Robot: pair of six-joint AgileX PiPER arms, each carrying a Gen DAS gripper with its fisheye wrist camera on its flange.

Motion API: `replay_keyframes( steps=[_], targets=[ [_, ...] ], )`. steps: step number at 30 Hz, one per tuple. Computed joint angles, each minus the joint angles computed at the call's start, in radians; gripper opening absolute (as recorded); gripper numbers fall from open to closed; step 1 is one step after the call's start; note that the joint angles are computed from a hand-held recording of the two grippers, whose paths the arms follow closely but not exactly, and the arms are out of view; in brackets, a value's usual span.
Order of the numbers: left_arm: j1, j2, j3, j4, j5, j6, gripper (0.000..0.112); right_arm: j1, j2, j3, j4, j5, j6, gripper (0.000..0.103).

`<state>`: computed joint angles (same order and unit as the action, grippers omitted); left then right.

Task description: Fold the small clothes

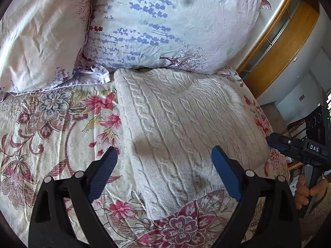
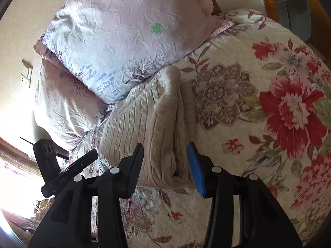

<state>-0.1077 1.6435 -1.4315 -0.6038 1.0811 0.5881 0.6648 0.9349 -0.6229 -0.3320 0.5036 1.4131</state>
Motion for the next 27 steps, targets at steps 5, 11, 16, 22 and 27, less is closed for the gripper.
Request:
replay_keyframes(
  steps=[5,11,16,22,27],
  targets=[
    [-0.042,-0.021,0.023,0.061,-0.030,0.004,0.092,0.130,0.119,-0.063,-0.160,0.097,0.137,0.014],
    [-0.048,-0.017,0.030,0.070,-0.020,0.015,0.092,0.236,0.048,-0.086,-0.358,0.264,0.325,0.013],
    [-0.070,-0.011,0.031,0.102,-0.028,0.014,0.092,0.224,0.081,-0.085,-0.305,0.268,0.271,0.012],
    [-0.079,-0.001,0.039,0.139,-0.028,0.002,0.092,0.206,0.098,0.019,-0.273,0.149,0.390,0.012],
    [-0.079,0.035,0.034,0.136,-0.013,-0.023,0.092,0.184,0.136,0.048,-0.330,0.107,0.458,0.013]
  ],
)
